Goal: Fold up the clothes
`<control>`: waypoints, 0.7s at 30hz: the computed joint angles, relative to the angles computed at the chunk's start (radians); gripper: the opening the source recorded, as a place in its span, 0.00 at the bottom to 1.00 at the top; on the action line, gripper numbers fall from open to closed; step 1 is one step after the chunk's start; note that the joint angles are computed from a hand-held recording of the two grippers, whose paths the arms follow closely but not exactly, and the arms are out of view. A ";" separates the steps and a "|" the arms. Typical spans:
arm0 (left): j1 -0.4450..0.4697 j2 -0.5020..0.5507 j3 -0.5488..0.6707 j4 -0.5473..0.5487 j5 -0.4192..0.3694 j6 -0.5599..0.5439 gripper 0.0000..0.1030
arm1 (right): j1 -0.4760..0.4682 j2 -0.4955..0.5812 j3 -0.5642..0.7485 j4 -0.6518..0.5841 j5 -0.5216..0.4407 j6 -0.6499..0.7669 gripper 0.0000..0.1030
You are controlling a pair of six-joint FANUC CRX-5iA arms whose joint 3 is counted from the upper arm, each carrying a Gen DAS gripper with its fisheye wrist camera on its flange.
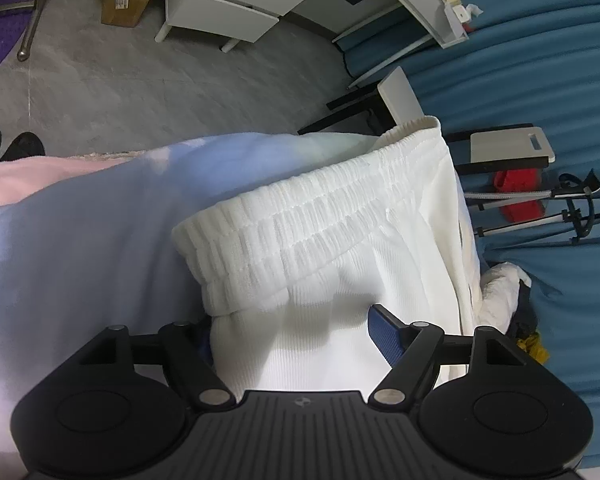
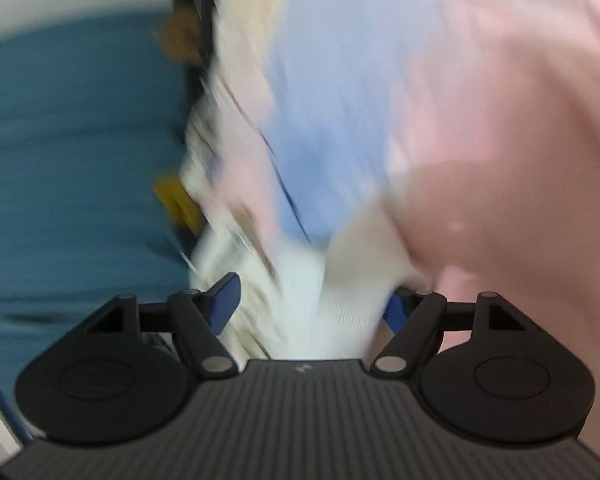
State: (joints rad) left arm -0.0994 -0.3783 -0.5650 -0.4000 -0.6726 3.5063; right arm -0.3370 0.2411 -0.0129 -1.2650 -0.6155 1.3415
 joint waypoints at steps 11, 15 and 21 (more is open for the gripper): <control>-0.001 -0.009 -0.019 -0.007 0.031 0.025 0.72 | -0.006 0.068 0.075 0.058 -0.189 -0.040 0.73; 0.010 -0.010 -0.023 0.000 0.033 0.017 0.72 | 0.058 0.141 0.171 0.206 -0.238 -0.189 0.73; 0.016 0.014 -0.003 0.010 0.011 -0.007 0.64 | 0.193 0.176 0.219 0.526 -0.073 -0.390 0.55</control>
